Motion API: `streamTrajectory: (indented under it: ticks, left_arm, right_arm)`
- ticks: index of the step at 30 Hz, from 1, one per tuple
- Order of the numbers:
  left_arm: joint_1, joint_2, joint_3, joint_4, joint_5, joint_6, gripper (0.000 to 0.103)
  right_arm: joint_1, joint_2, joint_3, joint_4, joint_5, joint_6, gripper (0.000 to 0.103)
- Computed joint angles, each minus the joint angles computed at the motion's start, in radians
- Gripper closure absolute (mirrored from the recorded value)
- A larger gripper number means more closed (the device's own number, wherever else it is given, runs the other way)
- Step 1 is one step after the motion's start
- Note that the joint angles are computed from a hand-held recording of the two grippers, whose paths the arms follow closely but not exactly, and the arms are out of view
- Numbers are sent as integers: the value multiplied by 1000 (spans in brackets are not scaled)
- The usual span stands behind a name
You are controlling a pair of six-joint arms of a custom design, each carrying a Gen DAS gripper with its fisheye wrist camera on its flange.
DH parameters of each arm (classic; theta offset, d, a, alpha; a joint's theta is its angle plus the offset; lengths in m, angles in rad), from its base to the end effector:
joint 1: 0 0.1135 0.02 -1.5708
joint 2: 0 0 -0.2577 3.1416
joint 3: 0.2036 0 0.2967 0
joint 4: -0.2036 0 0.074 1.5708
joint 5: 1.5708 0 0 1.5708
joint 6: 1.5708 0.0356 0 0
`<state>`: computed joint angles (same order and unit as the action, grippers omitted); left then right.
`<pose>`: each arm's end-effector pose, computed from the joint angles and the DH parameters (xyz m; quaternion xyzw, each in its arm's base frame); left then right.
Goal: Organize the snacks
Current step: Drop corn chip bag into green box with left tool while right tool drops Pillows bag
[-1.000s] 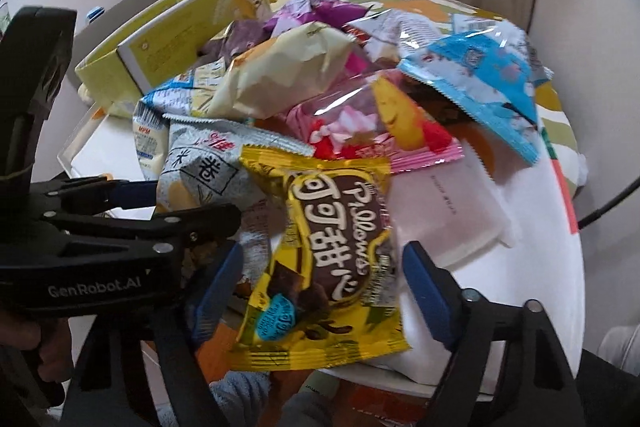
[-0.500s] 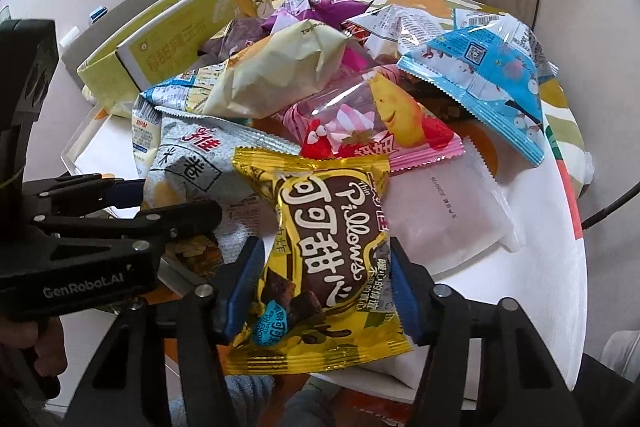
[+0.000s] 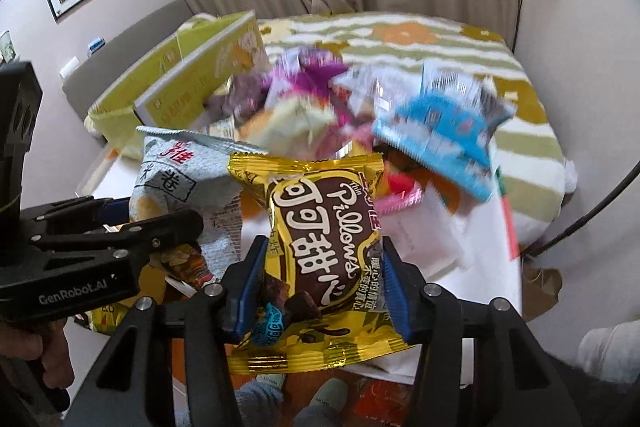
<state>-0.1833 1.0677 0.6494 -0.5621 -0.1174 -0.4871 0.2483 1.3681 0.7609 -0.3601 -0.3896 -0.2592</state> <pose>0.2431 -0.0408 0.1852 -0.1614 0.9415 -0.0425 0.2927 0.2891 0.0872 0.1614 -0.2908 0.8923 0.1832 0.2926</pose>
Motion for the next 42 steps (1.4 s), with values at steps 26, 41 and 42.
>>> streamTrajectory:
  ticks: [26,41,42]
  left_arm:
    - [996,501,654,-182,429,751,55]
    - [1112,710,800,-266,536,1039,2]
    - [1123,716,809,-275,549,1049,2]
  right_arm:
    - [539,445,776,-103,245,374,54]
    - [691,638,959,-162,461,605,54]
    - [696,640,963,-167,471,612,54]
